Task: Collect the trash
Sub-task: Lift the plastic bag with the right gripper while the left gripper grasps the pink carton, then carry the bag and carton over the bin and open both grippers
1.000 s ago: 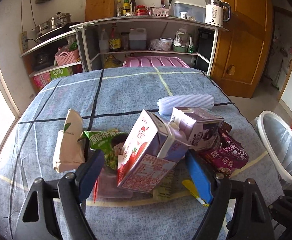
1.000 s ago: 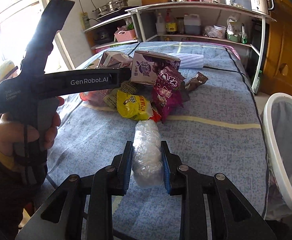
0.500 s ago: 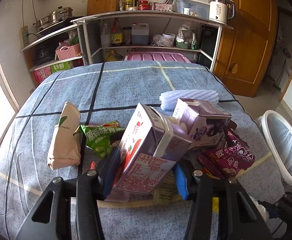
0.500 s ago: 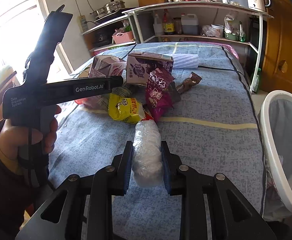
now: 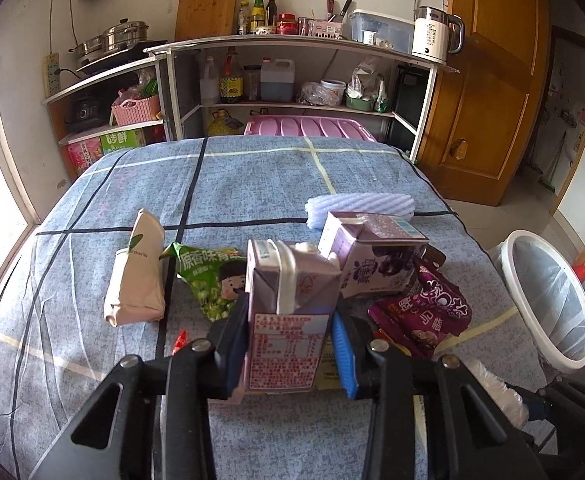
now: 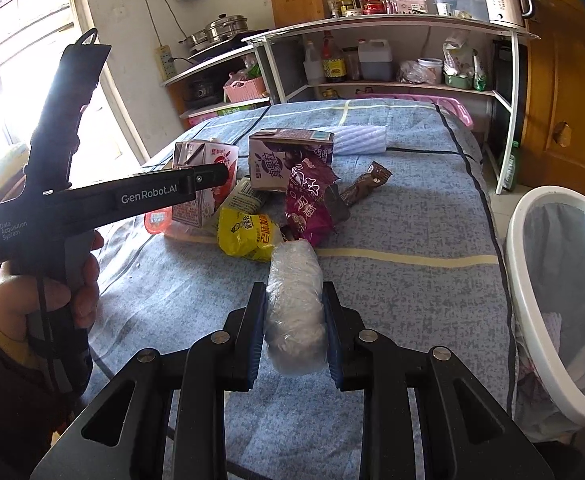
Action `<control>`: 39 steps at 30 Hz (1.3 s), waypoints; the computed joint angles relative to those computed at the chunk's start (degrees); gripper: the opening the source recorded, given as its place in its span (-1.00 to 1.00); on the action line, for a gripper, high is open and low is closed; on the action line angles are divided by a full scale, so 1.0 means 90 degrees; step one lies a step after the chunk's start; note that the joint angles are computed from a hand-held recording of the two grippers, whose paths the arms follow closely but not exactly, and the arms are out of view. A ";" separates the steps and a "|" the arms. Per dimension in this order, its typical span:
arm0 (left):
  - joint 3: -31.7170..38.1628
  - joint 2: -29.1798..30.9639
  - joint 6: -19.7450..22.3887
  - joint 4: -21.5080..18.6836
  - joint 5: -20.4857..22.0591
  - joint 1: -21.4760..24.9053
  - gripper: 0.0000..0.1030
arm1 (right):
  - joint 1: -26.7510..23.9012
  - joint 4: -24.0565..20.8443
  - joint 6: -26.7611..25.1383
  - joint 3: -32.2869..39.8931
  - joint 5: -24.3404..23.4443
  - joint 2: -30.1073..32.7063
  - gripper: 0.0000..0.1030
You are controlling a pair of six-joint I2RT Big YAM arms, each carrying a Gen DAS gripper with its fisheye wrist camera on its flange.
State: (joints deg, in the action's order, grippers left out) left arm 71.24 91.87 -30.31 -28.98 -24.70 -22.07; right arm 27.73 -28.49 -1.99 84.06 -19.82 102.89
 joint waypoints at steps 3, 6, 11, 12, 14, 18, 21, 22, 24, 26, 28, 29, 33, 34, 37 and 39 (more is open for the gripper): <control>-0.0041 -0.0051 -0.0055 -0.0015 -0.0025 -0.0028 -0.25 | -0.0025 0.0025 0.0007 -0.0011 -0.0015 -0.0032 -0.47; -0.0112 -0.0118 -0.0111 0.0031 -0.0076 -0.0048 -0.26 | -0.0051 0.0082 0.0016 -0.0074 -0.0037 -0.0089 -0.47; -0.0309 -0.0318 -0.0282 0.0201 -0.0184 -0.0091 -0.26 | -0.0063 0.0167 0.0047 -0.0134 -0.0051 -0.0143 -0.47; -0.0321 -0.0340 -0.0297 0.0199 -0.0202 -0.0100 -0.26 | -0.0066 0.0180 0.0048 -0.0165 -0.0052 -0.0167 -0.47; -0.0386 -0.0413 -0.0330 0.0265 -0.0159 -0.0113 -0.26 | -0.0076 0.0213 0.0070 -0.0187 -0.0064 -0.0192 -0.47; -0.0431 -0.0526 -0.0330 0.0313 -0.0167 -0.0174 -0.26 | -0.0114 0.0284 0.0082 -0.0240 -0.0086 -0.0251 -0.47; -0.0389 -0.0574 -0.0229 0.0346 -0.0202 -0.0284 -0.26 | -0.0154 0.0356 0.0114 -0.0310 -0.0076 -0.0337 -0.47; -0.0364 -0.0584 -0.0199 0.0357 -0.0216 -0.0325 -0.26 | -0.0176 0.0391 0.0130 -0.0340 -0.0072 -0.0367 -0.47; -0.0291 -0.0588 -0.0113 0.0412 -0.0187 -0.0402 -0.26 | -0.0233 0.0472 0.0170 -0.0421 -0.0042 -0.0452 -0.47; -0.0190 -0.0560 -0.0022 0.0446 -0.0174 -0.0492 -0.26 | -0.0301 0.0529 0.0215 -0.0469 -0.0013 -0.0515 -0.47; -0.0067 -0.0506 0.0088 0.0474 -0.0150 -0.0582 -0.26 | -0.0374 0.0581 0.0249 -0.0506 0.0045 -0.0577 -0.47; 0.0002 -0.0469 0.0141 0.0481 -0.0122 -0.0625 -0.26 | -0.0423 0.0610 0.0271 -0.0530 0.0065 -0.0608 -0.47; 0.0351 -0.0225 0.0301 0.0466 -0.0029 -0.0789 -0.26 | -0.0625 0.0688 0.0356 -0.0597 0.0168 -0.0719 -0.47; 0.0435 -0.0158 0.0329 0.0467 -0.0005 -0.0825 -0.26 | -0.0668 0.0692 0.0383 -0.0599 0.0201 -0.0744 -0.47; 0.0722 0.0073 0.0428 0.0437 0.0110 -0.0928 -0.26 | -0.0836 0.0702 0.0403 -0.0629 0.0282 -0.0805 -0.47; 0.0919 0.0239 0.0458 0.0402 0.0206 -0.0999 -0.26 | -0.0954 0.0695 0.0397 -0.0643 0.0326 -0.0834 -0.47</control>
